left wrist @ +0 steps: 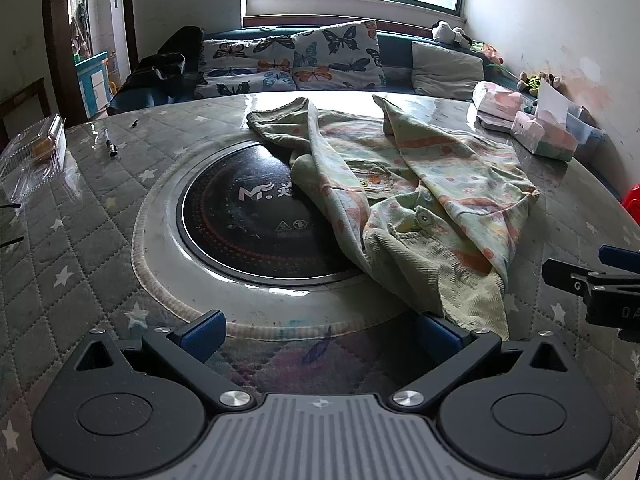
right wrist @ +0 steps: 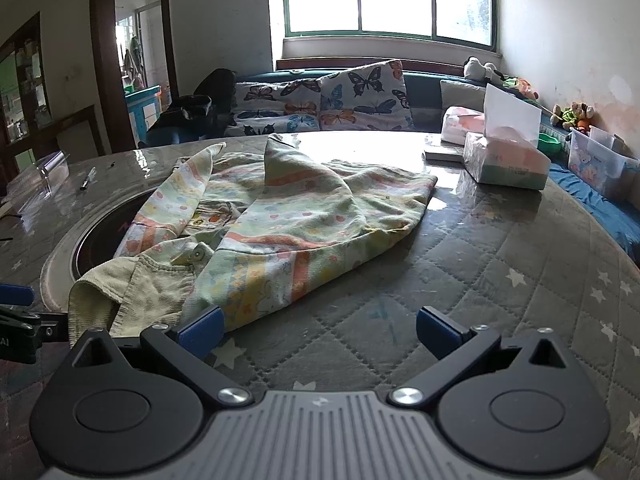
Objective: Fold clothes
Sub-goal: 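Approach the crumpled striped shirt with both grippers open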
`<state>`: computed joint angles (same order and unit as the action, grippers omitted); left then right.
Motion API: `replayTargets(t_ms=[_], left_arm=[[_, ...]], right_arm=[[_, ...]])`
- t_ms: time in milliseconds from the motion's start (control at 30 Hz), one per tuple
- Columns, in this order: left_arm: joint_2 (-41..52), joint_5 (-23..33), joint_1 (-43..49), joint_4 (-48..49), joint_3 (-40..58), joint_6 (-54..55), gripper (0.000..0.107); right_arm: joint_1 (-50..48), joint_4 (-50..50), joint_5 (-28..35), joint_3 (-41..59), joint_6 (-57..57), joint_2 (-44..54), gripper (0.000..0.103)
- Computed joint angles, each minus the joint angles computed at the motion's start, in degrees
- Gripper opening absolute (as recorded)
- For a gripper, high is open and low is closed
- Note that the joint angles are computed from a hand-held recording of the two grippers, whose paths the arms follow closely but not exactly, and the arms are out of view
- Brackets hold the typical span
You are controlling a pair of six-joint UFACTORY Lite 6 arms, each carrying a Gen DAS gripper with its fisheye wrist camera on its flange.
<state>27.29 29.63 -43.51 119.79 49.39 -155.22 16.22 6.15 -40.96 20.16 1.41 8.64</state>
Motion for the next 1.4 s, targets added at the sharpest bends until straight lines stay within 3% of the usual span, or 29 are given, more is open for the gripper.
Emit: replayTargets(t_ms=[800,1400], left_arm=[[1.7,-1.9,1.5,-2.6,4.2,5.6,0.103],[7.3,-4.9,7.7,-5.9,15.3,15.9,0.103]], right_arm=[[0.8,-1.4,2.2,3.5,0.5,1.9,0.103],[-0.4,-4.2,7.4,14.9,-0.3,9.1,0.103]])
